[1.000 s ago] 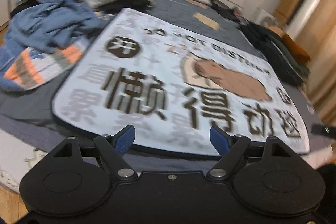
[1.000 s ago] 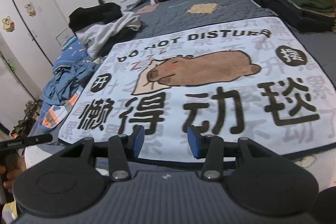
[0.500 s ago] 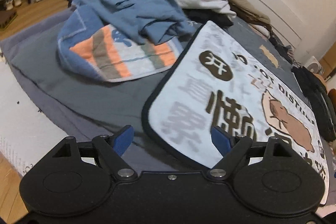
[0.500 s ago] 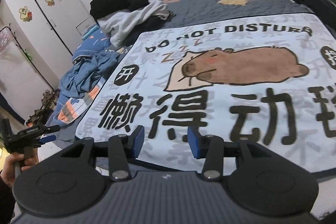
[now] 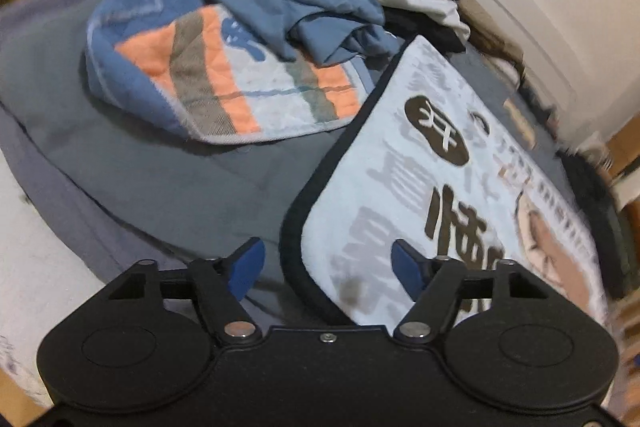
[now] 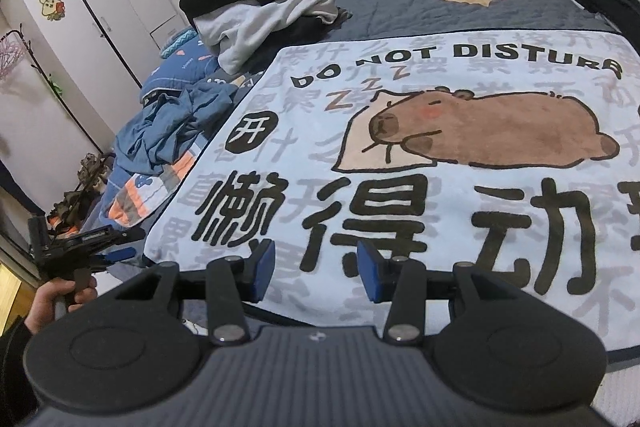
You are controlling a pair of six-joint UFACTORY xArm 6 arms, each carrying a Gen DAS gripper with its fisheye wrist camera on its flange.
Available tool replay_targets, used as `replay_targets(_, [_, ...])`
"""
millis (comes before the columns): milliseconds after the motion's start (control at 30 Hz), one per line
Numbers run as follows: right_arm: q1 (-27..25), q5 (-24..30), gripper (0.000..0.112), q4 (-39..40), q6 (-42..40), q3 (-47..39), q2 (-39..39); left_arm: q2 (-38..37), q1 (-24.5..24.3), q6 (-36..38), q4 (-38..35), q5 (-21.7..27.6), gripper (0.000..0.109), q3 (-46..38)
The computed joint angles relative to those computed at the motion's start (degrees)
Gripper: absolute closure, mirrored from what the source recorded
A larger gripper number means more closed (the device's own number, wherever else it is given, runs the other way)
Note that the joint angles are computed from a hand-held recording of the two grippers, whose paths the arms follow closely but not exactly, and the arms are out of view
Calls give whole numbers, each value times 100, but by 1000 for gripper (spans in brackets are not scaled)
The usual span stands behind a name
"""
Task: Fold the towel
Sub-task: 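Move the left gripper to the blanket's trimmed corner and close on it, then lift the held edge and fold it over the blanket with the left gripper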
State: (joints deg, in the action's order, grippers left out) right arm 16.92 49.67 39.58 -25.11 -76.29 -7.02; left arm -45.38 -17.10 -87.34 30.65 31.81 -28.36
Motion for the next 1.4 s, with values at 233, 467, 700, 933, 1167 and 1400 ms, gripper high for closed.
replay_targets(233, [-25,15,68,144,-70,37,-18,-333,398,209,-668,-839,79,712])
replay_targets(467, [-20,70,68,64,-67,27,24,-250,434,-38,-592,-1124,79,860])
replay_targets(700, [-42,90,68,91,-105,56,-15,-116,146,25,148,-882,95,377])
replay_targets(933, [-109,122,68,190,-111,140,-41,79,-147,-119,682,-664,95,-168])
replay_targets(1167, [-295,105,68,285,-78,256,-105,1756,-749,902,405,-1291,95,-1737])
replay_targets(1400, [-703,94,68,444,-105,370,-191,4121,-1725,2932,-1030,-1653,96,-3921])
